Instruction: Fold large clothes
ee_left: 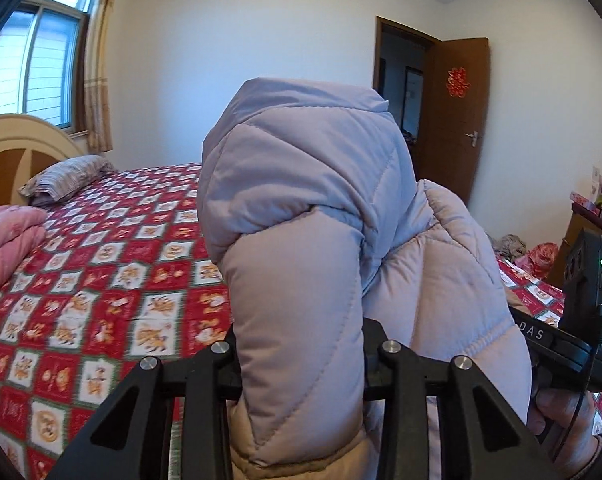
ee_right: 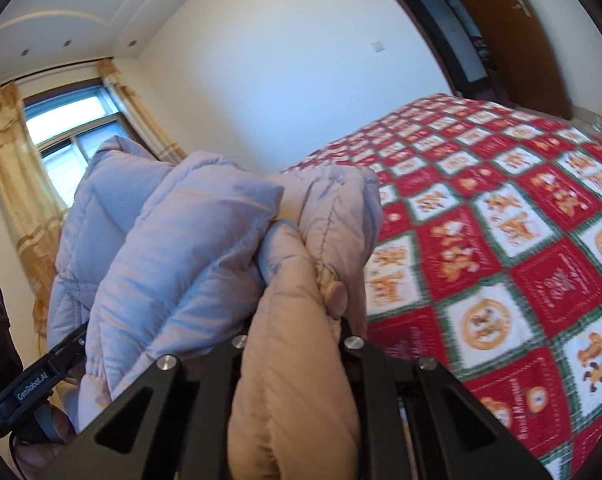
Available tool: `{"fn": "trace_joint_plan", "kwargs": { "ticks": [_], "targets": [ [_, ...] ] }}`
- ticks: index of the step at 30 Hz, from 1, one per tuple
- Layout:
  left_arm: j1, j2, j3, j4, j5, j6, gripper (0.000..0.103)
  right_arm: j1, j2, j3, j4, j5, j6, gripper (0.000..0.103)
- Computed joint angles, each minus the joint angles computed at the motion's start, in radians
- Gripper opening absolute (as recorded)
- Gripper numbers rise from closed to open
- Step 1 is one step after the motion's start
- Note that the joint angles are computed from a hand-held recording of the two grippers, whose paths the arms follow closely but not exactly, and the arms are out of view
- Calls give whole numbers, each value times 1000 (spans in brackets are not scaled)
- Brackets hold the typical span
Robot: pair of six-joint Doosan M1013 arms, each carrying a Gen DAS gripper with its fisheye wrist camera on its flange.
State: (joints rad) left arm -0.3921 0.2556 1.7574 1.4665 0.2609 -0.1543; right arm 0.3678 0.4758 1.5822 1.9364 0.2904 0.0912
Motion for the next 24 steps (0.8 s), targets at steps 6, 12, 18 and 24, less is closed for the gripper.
{"fn": "trace_joint_plan", "kwargs": {
  "ticks": [6, 12, 18, 24],
  "targets": [
    [26, -43, 60, 115, 19, -152, 35, 32, 19, -46, -107, 10, 50, 17],
    [56, -79, 102, 213, 34, -260, 33, 56, 41, -83, -173, 30, 95, 17],
    [83, -107, 140, 251, 52, -321, 33, 85, 60, -123, -261, 43, 159, 17],
    [111, -124, 169, 272, 62, -364, 32, 112, 88, -178, -398, 58, 269, 17]
  ]
}}
